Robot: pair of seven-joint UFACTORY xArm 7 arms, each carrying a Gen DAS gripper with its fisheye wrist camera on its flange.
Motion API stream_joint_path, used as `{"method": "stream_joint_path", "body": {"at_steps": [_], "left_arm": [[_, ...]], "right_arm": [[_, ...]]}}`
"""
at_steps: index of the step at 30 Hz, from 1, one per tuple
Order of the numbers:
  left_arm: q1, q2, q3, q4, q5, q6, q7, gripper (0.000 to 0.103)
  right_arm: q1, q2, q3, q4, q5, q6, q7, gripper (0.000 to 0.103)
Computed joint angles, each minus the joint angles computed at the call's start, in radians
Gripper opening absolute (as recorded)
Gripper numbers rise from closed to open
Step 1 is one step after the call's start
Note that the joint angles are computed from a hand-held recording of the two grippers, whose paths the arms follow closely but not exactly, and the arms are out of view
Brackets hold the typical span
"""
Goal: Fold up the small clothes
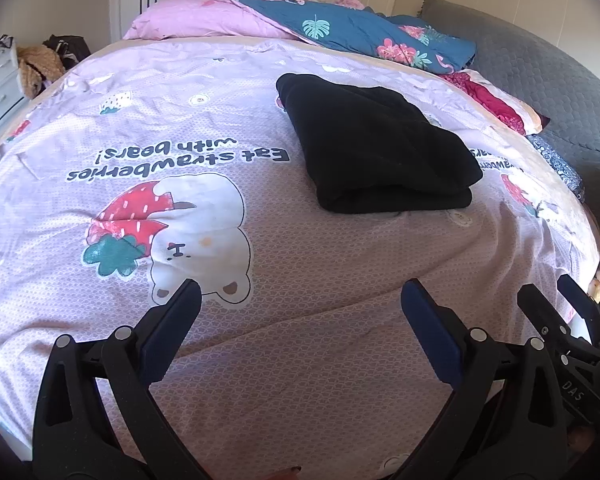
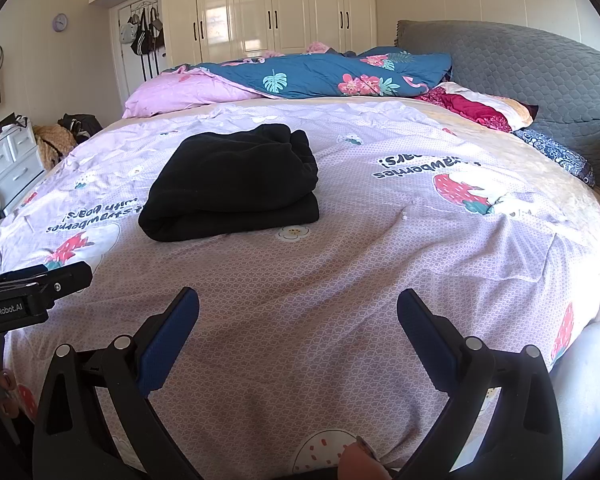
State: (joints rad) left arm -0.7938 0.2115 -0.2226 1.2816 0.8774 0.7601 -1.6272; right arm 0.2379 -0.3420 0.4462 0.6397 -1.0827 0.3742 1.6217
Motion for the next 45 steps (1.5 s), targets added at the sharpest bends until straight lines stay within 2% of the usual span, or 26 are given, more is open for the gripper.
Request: {"method": "stream_joint_path", "body": {"at_steps": [37, 45], "left_arm": [[-0.008, 0.013, -0.001, 0.018, -0.028, 0.034, 0.033, 0.094], [-0.012, 0.018, 0.003, 0.024, -0.035, 0.042, 0.045, 0.094]], "right_arm": [[0.003, -0.006, -0.002, -0.004, 0.009, 0.007, -0.006, 0.099], [-0.015, -0.033, -0.002, -0.028, 0.015, 0.008, 0.03, 0.099]]}}
